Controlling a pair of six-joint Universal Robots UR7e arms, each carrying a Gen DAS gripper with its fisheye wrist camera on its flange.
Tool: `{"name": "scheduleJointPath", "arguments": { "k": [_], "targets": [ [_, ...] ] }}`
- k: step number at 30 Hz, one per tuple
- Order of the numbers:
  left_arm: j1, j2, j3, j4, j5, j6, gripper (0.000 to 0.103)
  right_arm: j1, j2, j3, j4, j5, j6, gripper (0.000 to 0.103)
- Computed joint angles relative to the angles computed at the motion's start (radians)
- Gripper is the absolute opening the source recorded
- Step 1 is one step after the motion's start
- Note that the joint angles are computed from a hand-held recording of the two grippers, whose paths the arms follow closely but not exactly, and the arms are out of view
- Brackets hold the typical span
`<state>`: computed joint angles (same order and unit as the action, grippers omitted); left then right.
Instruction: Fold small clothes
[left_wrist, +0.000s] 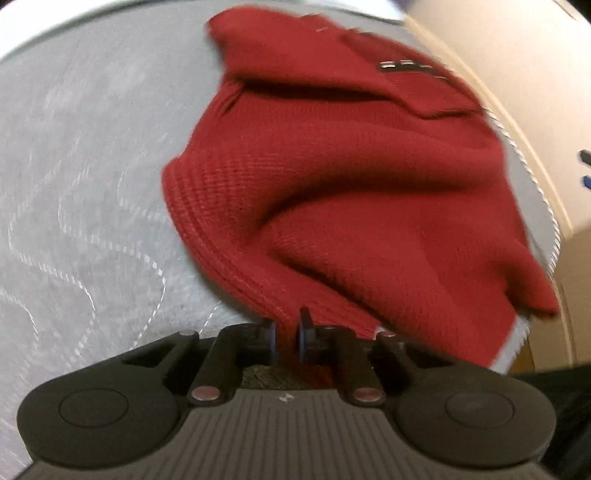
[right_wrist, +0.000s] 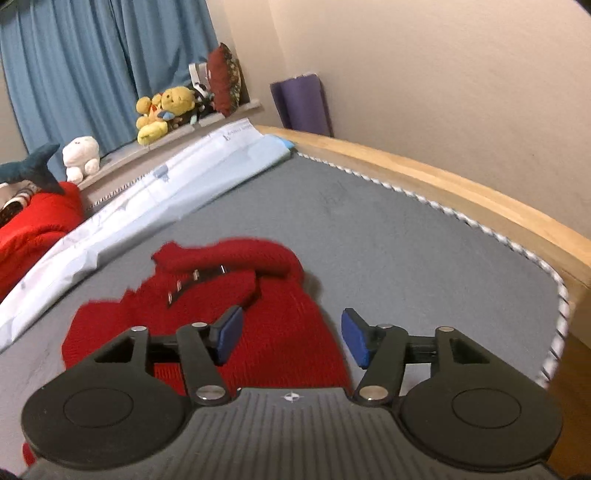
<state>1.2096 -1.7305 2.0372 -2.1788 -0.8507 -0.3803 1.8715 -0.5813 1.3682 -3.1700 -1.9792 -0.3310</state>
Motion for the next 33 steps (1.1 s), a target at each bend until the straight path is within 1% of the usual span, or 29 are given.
{"name": "scheduleJointPath", "arguments": {
  "k": [2,3,5,6,8,9,10,11,12,13,14,15,16,17,18,19,20,21,22,23,24,25,26,27,28,30,31,32,33],
  "targets": [
    [-0.058,-0.06,-0.011,0.063,-0.006,0.036,0.01,-0.014,-0.036,0.07,-0.01,-0.005,0.006,0.063],
    [-0.101,-0.108,-0.019,0.124,-0.004,0.046,0.01,-0.024,-0.056,0.102,0.006,-0.006,0.019,0.063],
    [-0.186,-0.209,-0.024,0.233,0.025,0.064,0.01,-0.051,-0.081,0.15,0.044,0.0,0.049,0.063],
    [-0.215,-0.252,-0.027,0.284,0.037,0.045,0.009,-0.062,-0.092,0.173,0.063,0.0,0.067,0.063],
    [-0.257,-0.321,-0.03,0.401,0.061,-0.038,0.005,-0.072,-0.099,0.195,0.12,-0.031,0.066,0.063],
    [-0.288,-0.353,-0.015,0.478,0.101,-0.096,0.004,-0.076,-0.097,0.197,0.14,-0.036,0.04,0.063],
    [-0.303,-0.373,-0.002,0.524,0.14,-0.136,0.005,-0.076,-0.08,0.178,0.161,-0.037,0.021,0.063],
    [-0.3,-0.394,0.024,0.528,0.172,-0.172,0.007,-0.078,-0.076,0.177,0.179,-0.045,0.003,0.063],
    [-0.267,-0.386,0.031,0.49,0.162,-0.185,0.014,-0.078,-0.072,0.172,0.205,-0.058,-0.003,0.063],
    [-0.231,-0.381,0.031,0.472,0.129,-0.209,0.025,-0.077,-0.063,0.158,0.24,-0.077,0.0,0.063],
    [-0.204,-0.371,0.019,0.48,0.106,-0.241,0.028,-0.077,-0.056,0.147,0.271,-0.099,0.01,0.063],
    [-0.184,-0.351,0.022,0.446,0.106,-0.246,0.034,-0.077,-0.049,0.136,0.3,-0.113,0.027,0.063],
    [-0.169,-0.336,0.028,0.398,0.11,-0.227,0.038,-0.081,-0.048,0.133,0.318,-0.117,0.039,0.063],
    [-0.154,-0.317,0.031,0.358,0.098,-0.217,0.04,-0.083,-0.046,0.129,0.341,-0.124,0.053,0.063],
    [-0.121,-0.284,0.03,0.292,0.06,-0.196,0.047,-0.081,-0.038,0.126,0.345,-0.144,0.045,0.063],
    [-0.097,-0.266,0.029,0.256,0.021,-0.187,0.053,-0.073,-0.026,0.124,0.324,-0.169,0.012,0.063],
    [-0.079,-0.238,0.029,0.223,-0.018,-0.189,0.055,-0.069,-0.013,0.122,0.301,-0.187,-0.028,0.063],
    [-0.059,-0.212,0.023,0.209,-0.051,-0.185,0.058,-0.064,-0.009,0.121,0.296,-0.192,-0.043,0.062],
    [-0.067,-0.201,0.019,0.229,-0.066,-0.203,0.062,-0.062,-0.018,0.134,0.299,-0.176,-0.047,0.048],
    [-0.058,-0.181,0.016,0.229,-0.076,-0.191,0.062,-0.065,-0.028,0.138,0.321,-0.139,-0.049,0.036],
    [-0.054,-0.163,0.021,0.222,-0.074,-0.179,0.061,-0.062,-0.033,0.14,0.33,-0.125,-0.059,0.023],
    [-0.059,-0.152,0.026,0.221,-0.06,-0.171,0.044,-0.059,-0.036,0.14,0.33,-0.127,-0.075,0.009],
    [-0.063,-0.144,0.03,0.219,-0.039,-0.155,0.022,-0.062,-0.046,0.14,0.345,-0.11,-0.064,0.009],
    [-0.077,-0.149,0.028,0.24,-0.016,-0.141,0.01,-0.071,-0.067,0.143,0.363,-0.068,-0.021,0.006],
    [-0.081,-0.152,0.035,0.219,0.008,-0.111,0.01,-0.079,-0.086,0.15,0.353,-0.031,0.015,0.005],
    [-0.135,-0.208,0.055,0.18,0.051,-0.073,0.009,-0.097,-0.149,0.199,0.259,0.073,0.062,0.005],
    [-0.161,-0.246,0.068,0.14,0.059,-0.058,0.009,-0.109,-0.188,0.234,0.205,0.147,0.071,0.004],
    [-0.186,-0.294,0.08,0.097,0.051,-0.046,0.009,-0.119,-0.232,0.275,0.145,0.208,0.067,0.004],
    [-0.209,-0.343,0.089,0.072,0.041,-0.041,0.009,-0.125,-0.263,0.309,0.093,0.231,0.069,0.004]
  ]
}}
